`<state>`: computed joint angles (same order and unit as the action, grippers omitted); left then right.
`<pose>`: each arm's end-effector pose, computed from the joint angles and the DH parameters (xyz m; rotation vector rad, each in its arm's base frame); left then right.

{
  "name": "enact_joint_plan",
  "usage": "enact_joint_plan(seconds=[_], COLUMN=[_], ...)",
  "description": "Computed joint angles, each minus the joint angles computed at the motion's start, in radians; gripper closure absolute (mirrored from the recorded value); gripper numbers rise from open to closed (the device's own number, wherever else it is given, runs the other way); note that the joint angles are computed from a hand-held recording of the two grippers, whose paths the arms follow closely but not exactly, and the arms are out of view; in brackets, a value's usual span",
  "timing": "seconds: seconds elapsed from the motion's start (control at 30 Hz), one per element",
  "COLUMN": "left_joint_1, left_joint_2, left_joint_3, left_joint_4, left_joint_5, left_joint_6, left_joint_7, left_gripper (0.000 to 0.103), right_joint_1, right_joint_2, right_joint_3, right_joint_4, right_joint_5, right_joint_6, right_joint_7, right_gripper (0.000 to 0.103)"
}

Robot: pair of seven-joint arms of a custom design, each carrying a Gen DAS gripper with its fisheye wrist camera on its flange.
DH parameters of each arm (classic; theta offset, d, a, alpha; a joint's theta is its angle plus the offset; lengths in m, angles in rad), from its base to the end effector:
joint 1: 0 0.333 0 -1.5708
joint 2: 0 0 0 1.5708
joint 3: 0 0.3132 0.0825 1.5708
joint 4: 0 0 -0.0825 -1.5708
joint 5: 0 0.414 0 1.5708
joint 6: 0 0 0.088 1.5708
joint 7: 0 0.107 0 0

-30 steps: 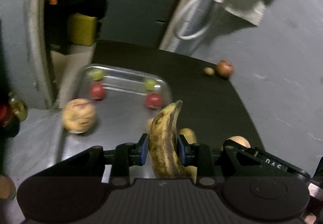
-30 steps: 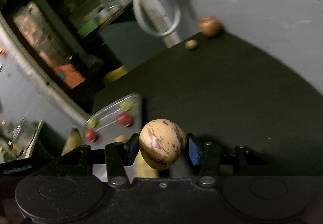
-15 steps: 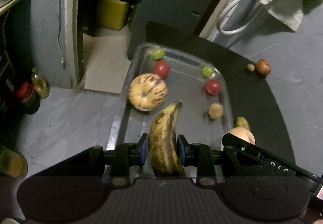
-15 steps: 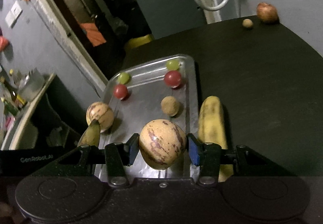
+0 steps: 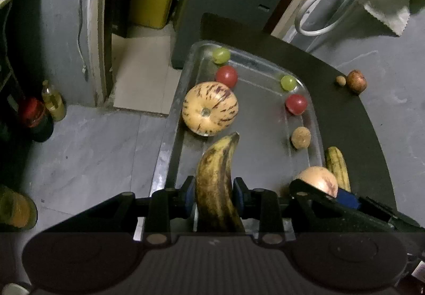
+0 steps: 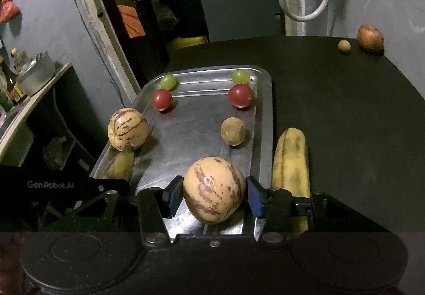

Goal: Organize fruits
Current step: 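Lower the pepino melon into the tray and open the right gripper while the left releases the banana, then withdraw both open grippers from the tray toward the wall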

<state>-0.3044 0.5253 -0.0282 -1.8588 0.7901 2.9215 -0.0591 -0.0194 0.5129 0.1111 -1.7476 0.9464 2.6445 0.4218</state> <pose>0.6381 -0.2657 0.2597 -2.4426 1.3262 -0.8063 0.7116 0.0361 0.2917 -2.0562 1.2959 -0.2048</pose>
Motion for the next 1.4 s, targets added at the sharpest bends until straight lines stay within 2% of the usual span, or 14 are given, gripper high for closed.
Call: enact_joint_plan(seconds=[0.07, 0.2, 0.3, 0.5, 0.63, 1.0, 1.27, 1.4], left_joint_1=[0.005, -0.025, -0.026, -0.047, -0.063, -0.065, -0.066, -0.068], left_joint_2=[0.001, -0.01, -0.019, -0.046, -0.072, -0.125, -0.158, -0.172], left_joint_3=[-0.004, 0.04, 0.039, 0.05, 0.054, 0.002, -0.048, -0.073], left_joint_4=[-0.005, -0.026, -0.03, -0.047, -0.062, -0.076, -0.088, -0.094], left_joint_5=[-0.008, 0.028, 0.034, 0.073, 0.122, 0.23, 0.255, 0.25], left_joint_6=[0.01, 0.066, 0.053, 0.039, 0.018, -0.091, -0.186, -0.229], left_joint_7=[0.002, -0.068, -0.08, -0.152, -0.217, -0.345, -0.387, -0.39], left_gripper=[0.07, 0.068, 0.065, 0.06, 0.055, 0.022, 0.006, 0.004], right_joint_1=[-0.004, -0.017, -0.022, -0.037, -0.05, -0.066, -0.088, -0.099], right_joint_2=[-0.002, -0.015, -0.036, -0.07, -0.101, -0.155, -0.165, -0.164], right_joint_3=[0.007, 0.012, 0.014, 0.002, -0.004, -0.053, -0.077, -0.086], right_joint_4=[-0.005, -0.019, -0.044, -0.08, -0.107, -0.156, -0.166, -0.162], right_joint_5=[0.012, 0.027, 0.046, 0.087, 0.134, 0.218, 0.236, 0.236], right_joint_6=[0.018, 0.001, 0.006, -0.022, -0.042, -0.072, -0.077, -0.08], right_joint_7=[-0.027, -0.073, -0.123, -0.193, -0.255, -0.312, -0.303, -0.285], right_gripper=[0.05, 0.045, 0.038, 0.037, 0.03, 0.016, 0.007, 0.006])
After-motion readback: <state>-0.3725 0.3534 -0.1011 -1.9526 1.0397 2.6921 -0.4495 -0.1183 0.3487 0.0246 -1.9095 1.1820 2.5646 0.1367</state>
